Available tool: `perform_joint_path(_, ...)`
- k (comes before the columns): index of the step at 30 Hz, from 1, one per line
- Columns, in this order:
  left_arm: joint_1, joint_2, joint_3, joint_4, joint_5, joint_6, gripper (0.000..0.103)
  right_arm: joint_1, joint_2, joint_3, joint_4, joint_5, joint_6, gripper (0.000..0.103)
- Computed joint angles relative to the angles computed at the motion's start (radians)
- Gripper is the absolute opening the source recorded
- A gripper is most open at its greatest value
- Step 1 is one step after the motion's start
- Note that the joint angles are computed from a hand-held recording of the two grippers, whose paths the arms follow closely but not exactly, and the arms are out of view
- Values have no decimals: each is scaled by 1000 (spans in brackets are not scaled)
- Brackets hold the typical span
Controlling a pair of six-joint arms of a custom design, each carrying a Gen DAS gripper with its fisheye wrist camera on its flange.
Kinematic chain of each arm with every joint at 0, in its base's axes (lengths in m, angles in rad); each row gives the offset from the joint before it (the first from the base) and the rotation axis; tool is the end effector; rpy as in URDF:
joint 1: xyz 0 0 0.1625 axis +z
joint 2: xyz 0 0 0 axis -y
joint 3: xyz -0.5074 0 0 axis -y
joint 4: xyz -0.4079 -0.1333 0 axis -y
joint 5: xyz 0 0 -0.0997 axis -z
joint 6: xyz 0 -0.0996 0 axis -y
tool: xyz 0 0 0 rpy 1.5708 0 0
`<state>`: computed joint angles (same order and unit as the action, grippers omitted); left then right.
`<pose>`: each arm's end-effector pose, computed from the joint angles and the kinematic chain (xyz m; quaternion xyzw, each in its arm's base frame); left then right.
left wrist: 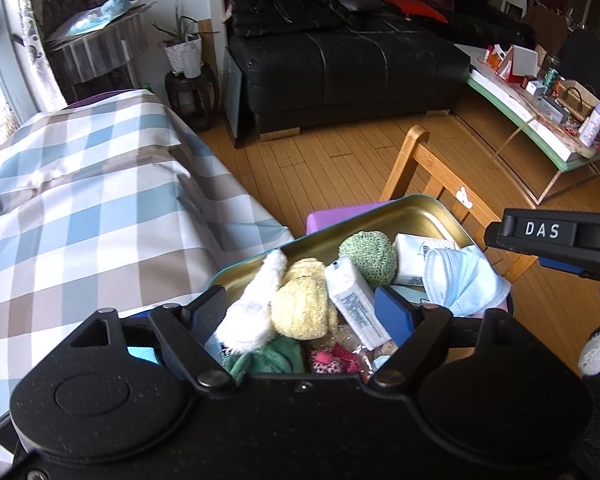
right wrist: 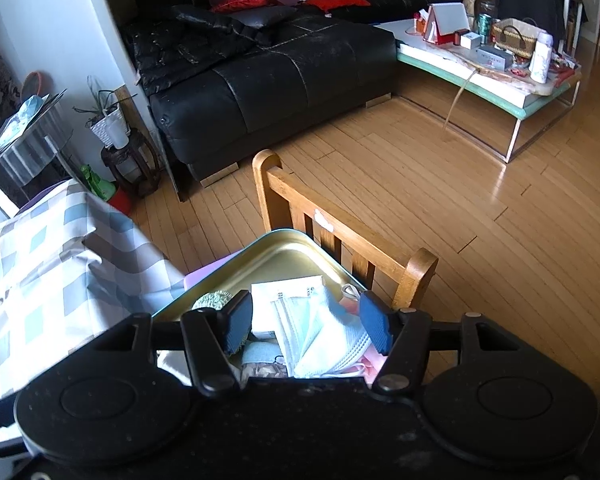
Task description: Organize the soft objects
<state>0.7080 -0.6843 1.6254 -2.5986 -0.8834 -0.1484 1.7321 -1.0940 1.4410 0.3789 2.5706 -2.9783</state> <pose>-0.4339 -0.6301 0.0855 0.3152 0.8864 -0.1988 0.2748 0.1437 -0.5749 0.3643 -0.1973 -0.8003 0.4257 0.3733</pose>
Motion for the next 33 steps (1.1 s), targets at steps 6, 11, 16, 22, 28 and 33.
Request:
perform_joint_path(6, -10, -33, 44, -23, 38, -18, 79, 21, 9, 22, -14, 10, -48, 61)
perform_joint_path(11, -12, -65, 79, -10, 60, -52, 79, 45, 12, 50, -29, 12, -96, 64)
perform_joint_path(16, -11, -92, 107, 14, 90, -90, 79, 66, 18, 74, -32, 11, -111, 67)
perform_joint_path(22, -8, -122, 138, 47, 121, -135, 80, 85, 33, 85, -24, 17, -122, 70)
perform_joint_path(28, -5, -152, 169, 80, 136, -183, 81, 107, 38, 116, -11, 14, -83, 71)
perform_joint_path(33, -6, -166, 185, 110, 137, -213, 81, 128, 51, 143, -22, 30, -92, 73)
